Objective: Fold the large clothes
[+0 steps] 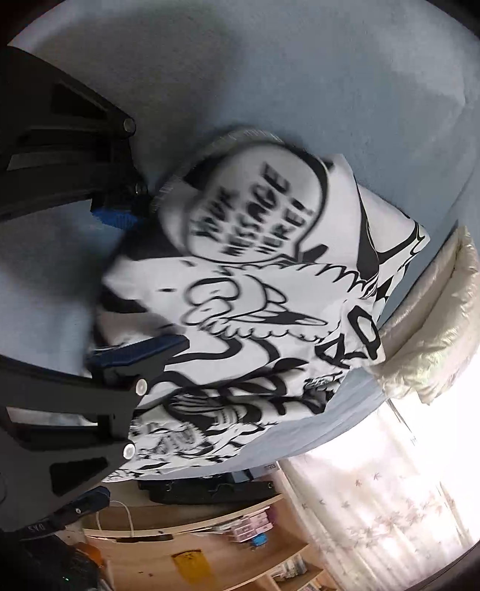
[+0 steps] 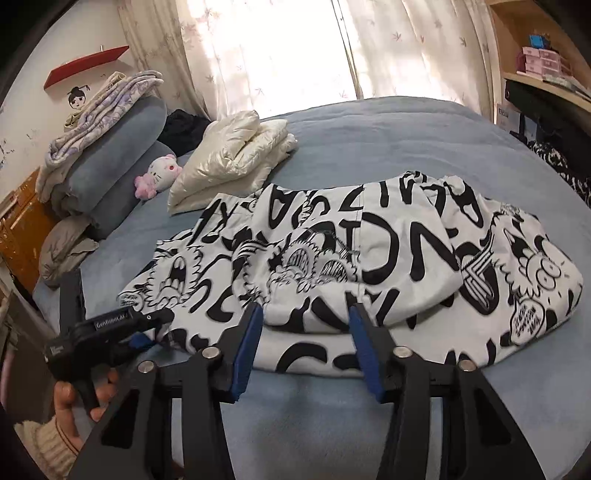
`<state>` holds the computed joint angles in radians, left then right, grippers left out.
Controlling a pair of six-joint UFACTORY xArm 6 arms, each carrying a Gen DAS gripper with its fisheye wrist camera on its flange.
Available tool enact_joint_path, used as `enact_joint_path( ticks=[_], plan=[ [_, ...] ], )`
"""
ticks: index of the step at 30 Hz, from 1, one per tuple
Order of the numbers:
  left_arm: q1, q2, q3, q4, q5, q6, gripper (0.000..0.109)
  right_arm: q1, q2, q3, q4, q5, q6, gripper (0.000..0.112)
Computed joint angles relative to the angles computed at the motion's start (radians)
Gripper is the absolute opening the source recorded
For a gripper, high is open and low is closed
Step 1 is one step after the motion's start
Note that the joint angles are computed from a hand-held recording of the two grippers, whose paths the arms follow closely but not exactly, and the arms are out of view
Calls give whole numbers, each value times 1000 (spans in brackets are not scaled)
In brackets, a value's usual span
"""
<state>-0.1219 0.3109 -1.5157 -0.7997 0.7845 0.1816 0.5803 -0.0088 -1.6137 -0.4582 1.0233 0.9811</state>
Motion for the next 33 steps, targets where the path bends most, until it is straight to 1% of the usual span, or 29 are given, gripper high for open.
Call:
enact_joint_path(
  ticks=[2,6,8,10,11,13,14,15,17,19,22,25,27,29,31,33],
  plan=[
    [-5,37,-42,3,0,-14,48,-22,49,-46,11,6,-26,33],
    [-16,122,-148,14,-5,-29,48,-70,155,-156,33,-1,-74,29],
    [-15,158,-196,-4,-6,-25,44,-101,229,-241,42,1,-110,27],
    [-13,195,-248,-19,-3,-23,30,-132,306,-328,36,6,-142,25],
    [-12,208,-266,-27,-5,-23,26,-144,344,-370,41,14,-156,23],
    [-19,211,-274,-29,-38,-3,14,-175,418,-442,84,30,-188,20],
    [-30,204,-269,-16,-68,18,12,-188,441,-457,114,35,-199,19],
    [-48,188,-253,13,-116,45,9,-201,461,-464,156,40,-216,19],
    [-82,160,-229,62,-199,89,6,-214,473,-426,214,24,-243,18],
    [-127,130,-215,95,-291,155,5,-212,464,-381,214,-12,-258,18],
    [-185,105,-226,60,-366,275,4,-217,465,-362,220,-48,-272,18],
    [-244,112,-286,13,-378,374,4,-240,442,-302,283,-123,-287,18],
    [-279,138,-348,21,-362,393,4,-247,415,-255,319,-166,-293,18],
    [-320,193,-447,82,-337,356,4,-256,405,-230,369,-205,-308,18],
    [-348,249,-538,132,-311,320,4,-269,385,-190,459,-251,-342,18],
    [-384,333,-671,205,-280,267,4,-285,344,-133,570,-291,-392,18]
  ],
)
